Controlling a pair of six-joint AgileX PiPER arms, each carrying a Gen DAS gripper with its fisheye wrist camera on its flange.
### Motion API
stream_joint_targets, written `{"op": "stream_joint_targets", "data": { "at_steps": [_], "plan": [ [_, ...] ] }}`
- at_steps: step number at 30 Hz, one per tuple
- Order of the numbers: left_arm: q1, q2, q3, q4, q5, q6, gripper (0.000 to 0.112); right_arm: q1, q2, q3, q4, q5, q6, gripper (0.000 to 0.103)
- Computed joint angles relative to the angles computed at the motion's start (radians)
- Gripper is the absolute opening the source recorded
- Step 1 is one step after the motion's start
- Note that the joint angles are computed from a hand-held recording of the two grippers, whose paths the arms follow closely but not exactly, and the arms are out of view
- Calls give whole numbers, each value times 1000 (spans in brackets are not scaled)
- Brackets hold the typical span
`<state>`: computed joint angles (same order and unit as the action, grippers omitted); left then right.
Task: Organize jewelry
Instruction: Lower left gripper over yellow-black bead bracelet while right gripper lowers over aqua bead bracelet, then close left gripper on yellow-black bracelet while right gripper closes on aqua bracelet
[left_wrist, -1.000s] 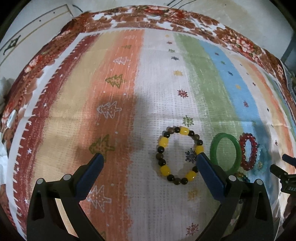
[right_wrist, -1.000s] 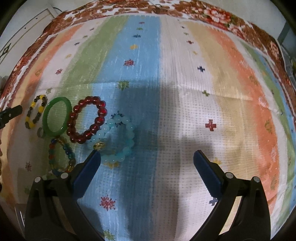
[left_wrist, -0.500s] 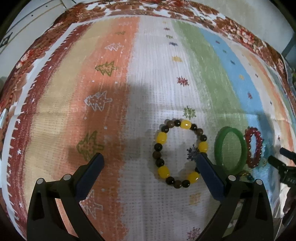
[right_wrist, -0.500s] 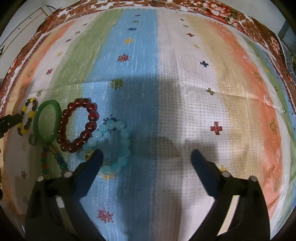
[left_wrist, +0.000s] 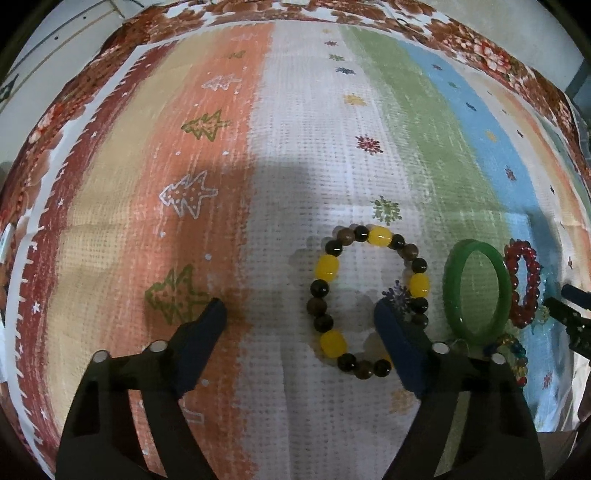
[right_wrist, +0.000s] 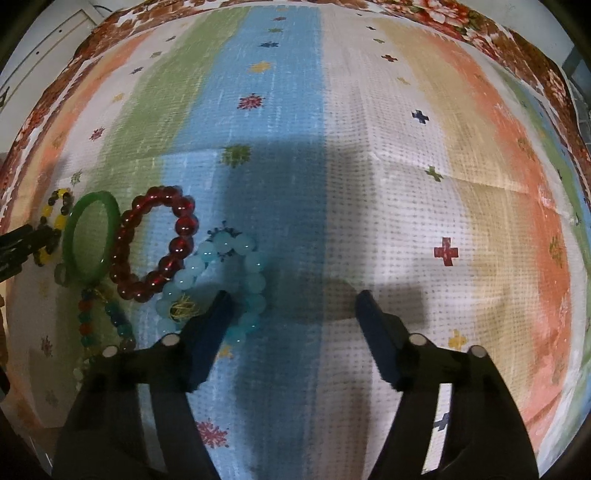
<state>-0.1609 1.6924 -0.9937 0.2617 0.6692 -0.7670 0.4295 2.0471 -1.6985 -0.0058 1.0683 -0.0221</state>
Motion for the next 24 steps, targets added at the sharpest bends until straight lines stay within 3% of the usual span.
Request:
{"op": "stream_joint_targets", "data": {
  "at_steps": [3, 7, 11, 15, 17, 24],
  "plan": [
    [-11, 0, -4, 3, 3, -2, 67, -2, 7, -14, 3, 9, -8, 61],
    [-9, -9, 0, 11, 4, -14, 38, 4, 4, -16, 3, 12, -8, 51],
    [-4, -15, 9, 6, -2, -9, 33, 1, -5, -4, 10, 15, -21, 37],
    [-8, -14, 2, 10, 4, -3, 16, 1, -5, -5, 6, 18, -27, 24],
    [-14, -11, -4, 23, 14, -10, 14, 9, -10, -2, 4, 21, -20, 14],
    [4, -38, 8, -13, -2, 7, 10, 0, -19, -1, 16, 27, -50, 13]
  ]
}}
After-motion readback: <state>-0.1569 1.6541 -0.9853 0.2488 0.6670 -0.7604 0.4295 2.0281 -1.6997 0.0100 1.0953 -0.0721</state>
